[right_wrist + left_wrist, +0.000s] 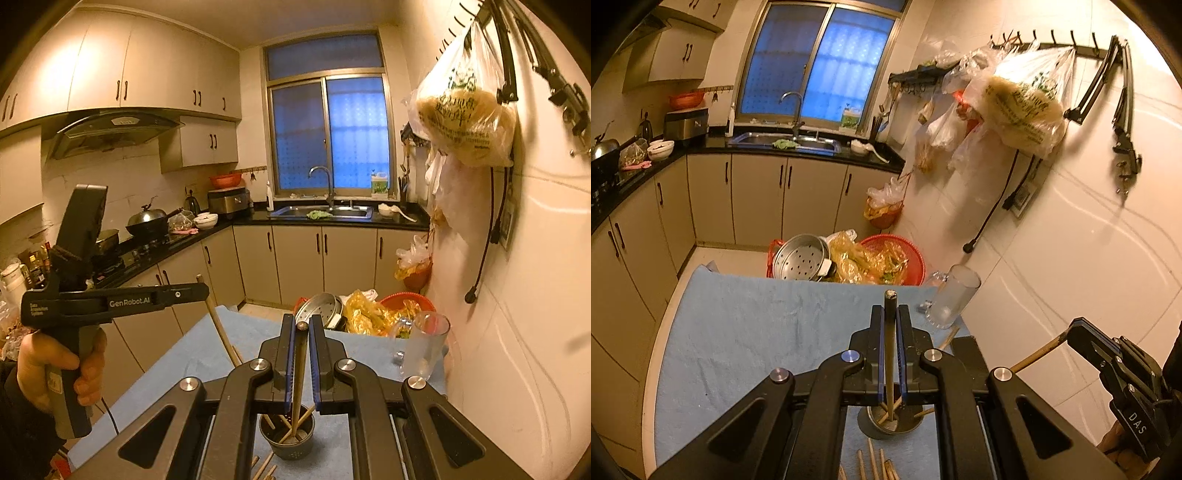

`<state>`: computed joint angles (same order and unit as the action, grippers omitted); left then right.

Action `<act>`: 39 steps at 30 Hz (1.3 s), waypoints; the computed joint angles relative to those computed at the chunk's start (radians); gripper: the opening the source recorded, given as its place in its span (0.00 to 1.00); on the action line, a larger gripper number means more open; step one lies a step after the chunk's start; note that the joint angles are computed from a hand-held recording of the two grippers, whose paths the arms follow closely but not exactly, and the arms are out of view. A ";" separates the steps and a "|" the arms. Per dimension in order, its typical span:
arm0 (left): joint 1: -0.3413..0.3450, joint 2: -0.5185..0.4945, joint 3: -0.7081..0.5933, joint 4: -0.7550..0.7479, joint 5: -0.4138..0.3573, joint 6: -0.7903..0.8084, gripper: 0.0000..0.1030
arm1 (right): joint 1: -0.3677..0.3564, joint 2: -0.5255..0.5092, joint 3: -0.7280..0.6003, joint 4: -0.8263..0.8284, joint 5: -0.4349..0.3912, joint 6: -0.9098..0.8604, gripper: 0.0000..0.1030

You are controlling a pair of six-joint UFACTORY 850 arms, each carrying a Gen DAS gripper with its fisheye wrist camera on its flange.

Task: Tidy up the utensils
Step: 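Lift both held chopsticks and carry them above the black cup, then open both tools to release the chopsticks into the black cup, then lower the right tool onto a loose chopstick and close it while the left tool grasps another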

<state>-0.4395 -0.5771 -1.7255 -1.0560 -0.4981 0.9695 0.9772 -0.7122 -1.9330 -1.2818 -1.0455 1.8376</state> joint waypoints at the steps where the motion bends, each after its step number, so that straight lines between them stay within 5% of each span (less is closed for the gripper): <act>1: -0.001 -0.007 -0.005 0.013 0.000 -0.012 0.06 | -0.003 -0.003 0.001 0.007 0.008 0.000 0.08; 16: -0.005 -0.077 -0.042 0.122 -0.041 -0.141 0.07 | -0.039 -0.028 0.024 0.074 0.075 0.009 0.13; 20: -0.002 -0.068 -0.028 0.117 -0.045 -0.141 0.34 | -0.038 -0.021 0.034 0.083 0.063 0.034 0.30; 24: 0.008 -0.026 0.037 0.068 -0.028 -0.072 0.43 | -0.023 -0.001 0.069 0.072 0.060 0.071 0.36; 26: 0.015 0.000 0.080 0.050 -0.023 -0.043 0.53 | -0.011 0.005 0.083 0.073 0.056 0.088 0.52; 29: 0.031 0.049 0.178 -0.003 -0.004 0.019 0.61 | 0.011 0.026 0.135 0.047 0.063 0.158 0.56; 39: 0.072 0.105 0.408 -0.014 0.030 0.032 0.63 | 0.060 0.045 0.274 0.060 0.161 0.387 0.59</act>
